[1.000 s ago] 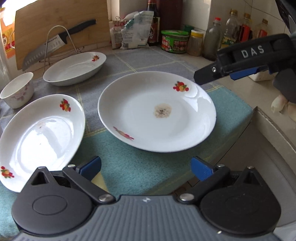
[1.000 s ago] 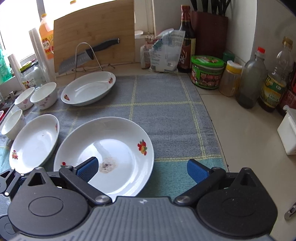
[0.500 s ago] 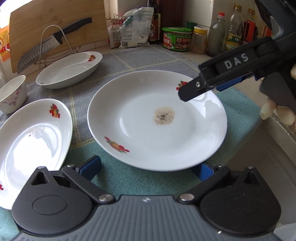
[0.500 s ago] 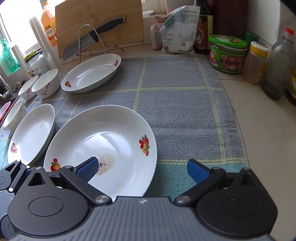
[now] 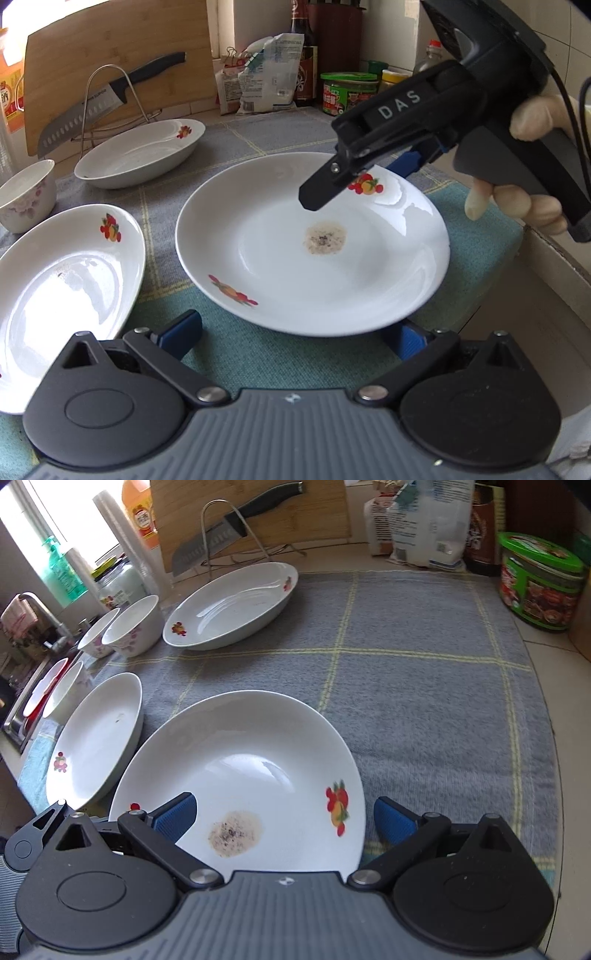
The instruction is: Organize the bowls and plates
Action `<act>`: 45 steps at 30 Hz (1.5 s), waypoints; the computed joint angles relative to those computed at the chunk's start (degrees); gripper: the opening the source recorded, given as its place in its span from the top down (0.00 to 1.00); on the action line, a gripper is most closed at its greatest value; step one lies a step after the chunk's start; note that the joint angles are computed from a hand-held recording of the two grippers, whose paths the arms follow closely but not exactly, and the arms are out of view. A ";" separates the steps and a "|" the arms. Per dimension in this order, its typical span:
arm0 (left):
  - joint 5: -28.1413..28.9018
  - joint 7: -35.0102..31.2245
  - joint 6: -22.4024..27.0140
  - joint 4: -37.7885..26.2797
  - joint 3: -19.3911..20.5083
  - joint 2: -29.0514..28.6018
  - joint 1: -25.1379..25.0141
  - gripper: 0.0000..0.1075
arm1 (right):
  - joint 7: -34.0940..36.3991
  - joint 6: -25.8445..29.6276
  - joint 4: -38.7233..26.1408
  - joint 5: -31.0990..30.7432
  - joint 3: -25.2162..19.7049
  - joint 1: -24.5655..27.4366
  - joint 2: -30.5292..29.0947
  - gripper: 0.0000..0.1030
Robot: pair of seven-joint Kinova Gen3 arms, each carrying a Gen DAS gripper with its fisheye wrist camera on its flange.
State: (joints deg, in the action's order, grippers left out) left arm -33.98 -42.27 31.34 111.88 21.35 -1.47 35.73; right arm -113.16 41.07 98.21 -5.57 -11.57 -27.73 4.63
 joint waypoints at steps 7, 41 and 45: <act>2.93 -5.29 -3.06 1.11 -0.86 -0.48 -1.01 0.04 | 12.30 3.23 -3.62 -6.97 0.03 3.22 2.84 0.00; 23.22 -34.06 -6.32 0.53 -3.73 -0.61 -4.47 0.04 | 42.00 17.53 -13.26 -25.97 0.53 11.91 11.02 0.00; 23.81 -35.09 -6.26 0.47 -3.50 -0.64 -4.84 0.05 | 41.25 18.94 -14.55 -25.71 0.25 11.68 11.76 0.00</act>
